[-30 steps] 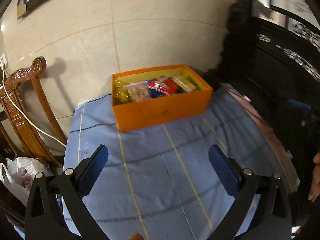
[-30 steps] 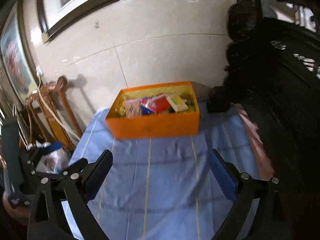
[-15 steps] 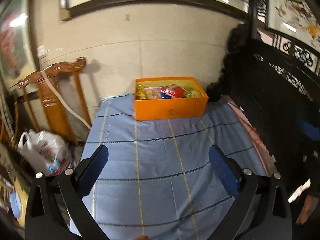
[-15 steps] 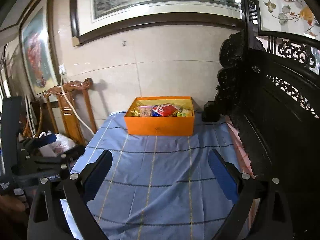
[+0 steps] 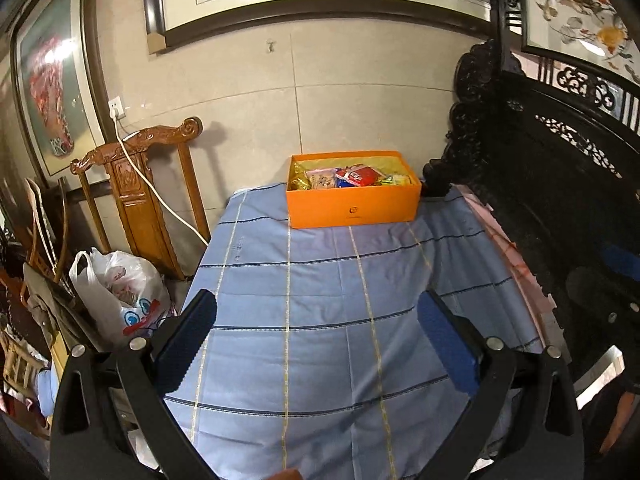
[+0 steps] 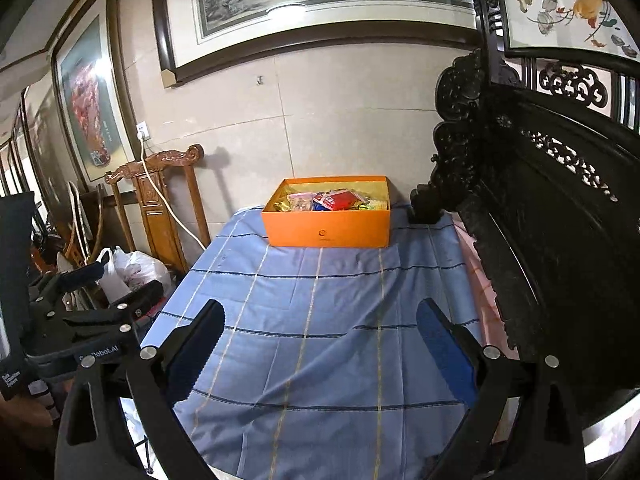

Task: Organize snacks

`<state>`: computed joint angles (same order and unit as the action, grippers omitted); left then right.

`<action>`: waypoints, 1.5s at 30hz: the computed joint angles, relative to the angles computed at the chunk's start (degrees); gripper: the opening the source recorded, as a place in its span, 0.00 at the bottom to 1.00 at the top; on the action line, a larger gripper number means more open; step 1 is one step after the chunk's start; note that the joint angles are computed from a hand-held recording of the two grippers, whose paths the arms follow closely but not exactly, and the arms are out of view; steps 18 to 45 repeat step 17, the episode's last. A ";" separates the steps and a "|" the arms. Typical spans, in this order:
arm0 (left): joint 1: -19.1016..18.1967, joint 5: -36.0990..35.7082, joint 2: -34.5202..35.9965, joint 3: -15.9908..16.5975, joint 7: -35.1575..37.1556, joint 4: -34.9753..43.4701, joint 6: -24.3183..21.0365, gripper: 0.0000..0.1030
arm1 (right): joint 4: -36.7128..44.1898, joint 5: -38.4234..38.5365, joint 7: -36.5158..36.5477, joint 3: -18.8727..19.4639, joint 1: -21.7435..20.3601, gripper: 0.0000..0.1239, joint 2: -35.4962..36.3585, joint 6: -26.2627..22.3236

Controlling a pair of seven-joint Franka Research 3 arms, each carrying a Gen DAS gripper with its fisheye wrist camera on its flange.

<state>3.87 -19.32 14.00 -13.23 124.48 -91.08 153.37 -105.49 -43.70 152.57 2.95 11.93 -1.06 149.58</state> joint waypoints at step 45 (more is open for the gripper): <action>-0.91 0.61 0.25 0.52 -1.67 0.25 -0.58 0.96 | -2.52 -0.51 1.25 0.61 -1.18 0.78 -1.72 0.07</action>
